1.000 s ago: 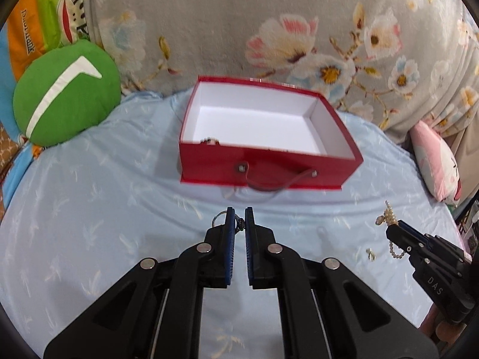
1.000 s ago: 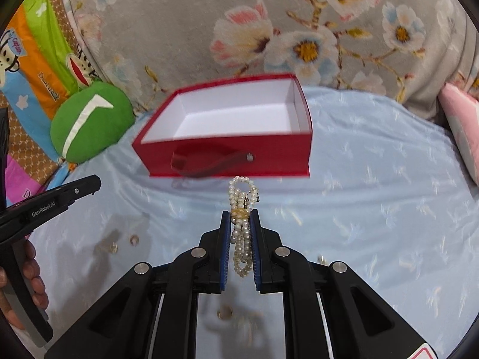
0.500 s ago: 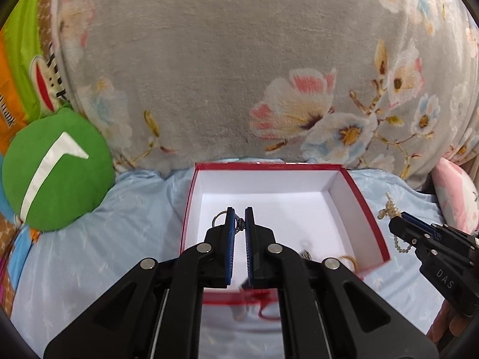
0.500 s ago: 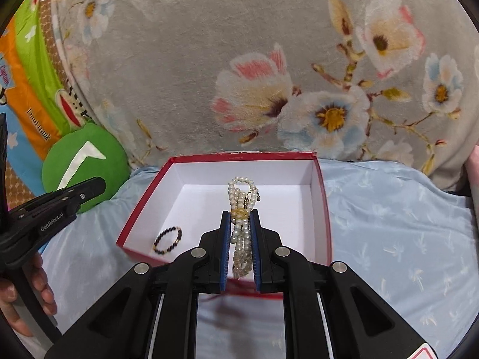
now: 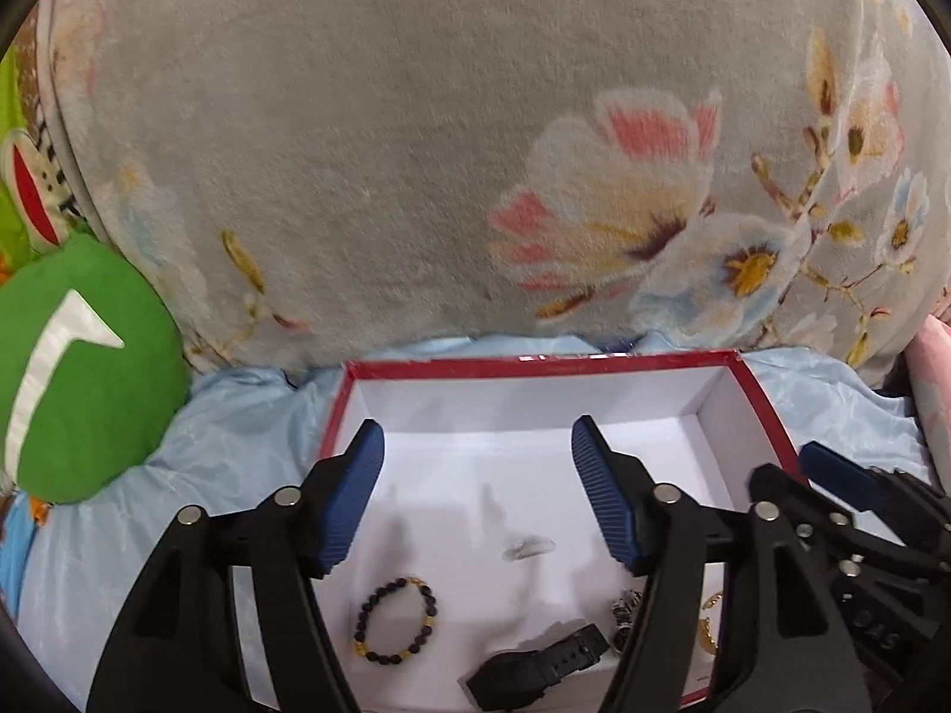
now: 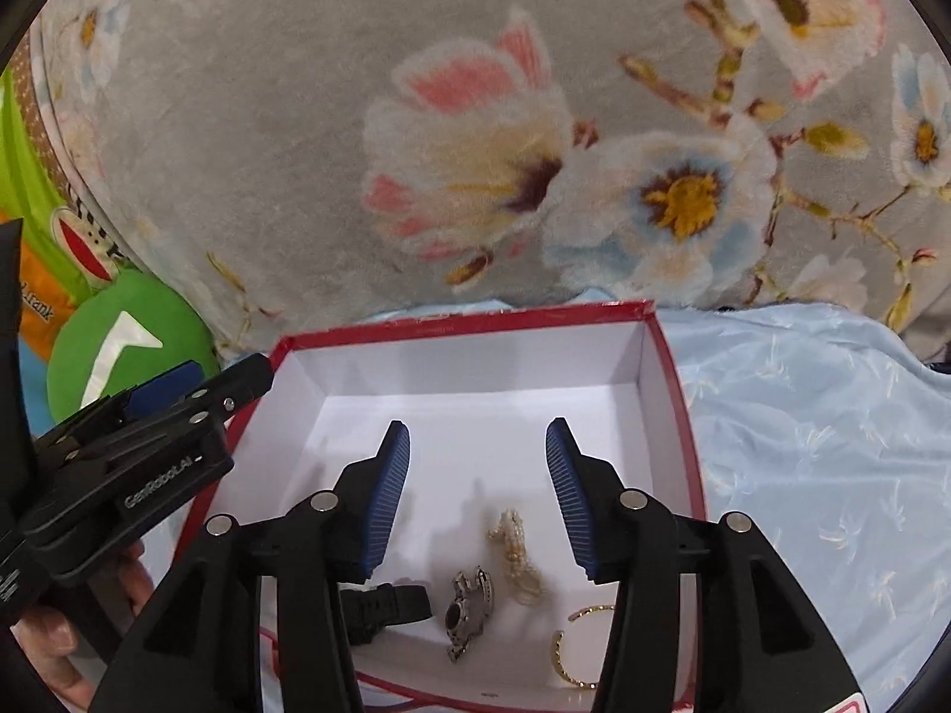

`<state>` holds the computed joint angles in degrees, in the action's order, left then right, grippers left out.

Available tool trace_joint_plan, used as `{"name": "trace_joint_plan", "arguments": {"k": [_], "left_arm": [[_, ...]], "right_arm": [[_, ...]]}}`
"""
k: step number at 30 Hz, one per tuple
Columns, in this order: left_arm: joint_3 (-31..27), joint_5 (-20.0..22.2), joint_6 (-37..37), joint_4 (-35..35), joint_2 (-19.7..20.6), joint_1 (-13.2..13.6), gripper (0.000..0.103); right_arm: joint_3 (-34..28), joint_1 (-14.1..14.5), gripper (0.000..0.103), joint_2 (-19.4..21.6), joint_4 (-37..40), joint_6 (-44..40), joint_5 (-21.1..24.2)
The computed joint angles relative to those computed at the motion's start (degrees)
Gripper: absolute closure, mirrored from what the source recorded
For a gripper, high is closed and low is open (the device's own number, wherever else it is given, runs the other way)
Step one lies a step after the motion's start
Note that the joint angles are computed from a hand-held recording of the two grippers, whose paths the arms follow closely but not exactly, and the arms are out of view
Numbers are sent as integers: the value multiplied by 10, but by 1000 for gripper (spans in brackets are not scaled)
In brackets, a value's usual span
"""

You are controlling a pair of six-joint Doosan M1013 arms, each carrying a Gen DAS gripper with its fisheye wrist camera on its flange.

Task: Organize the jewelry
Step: 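Lift both open tools out of the box toward the gold earrings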

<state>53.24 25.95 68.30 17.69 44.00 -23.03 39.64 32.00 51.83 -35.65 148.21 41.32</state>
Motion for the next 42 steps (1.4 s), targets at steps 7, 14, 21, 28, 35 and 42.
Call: {"name": "trace_joint_plan", "arguments": {"k": [7, 14, 21, 28, 35, 42], "left_arm": [[121, -54, -47, 46, -81, 9, 32], [263, -63, -105, 86, -162, 21, 31], [366, -37, -163, 107, -200, 29, 31], [413, -26, -166, 87, -206, 26, 31], [436, -42, -157, 63, -208, 22, 31], [437, -42, -149, 48, -202, 26, 31]], "right_arm": [[168, 28, 42, -94, -150, 157, -26], [325, 61, 42, -176, -223, 295, 19], [416, 87, 42, -214, -188, 341, 67], [442, 92, 42, -209, -144, 350, 50], [419, 90, 42, -184, -126, 311, 34], [397, 76, 43, -161, -107, 287, 22]]}}
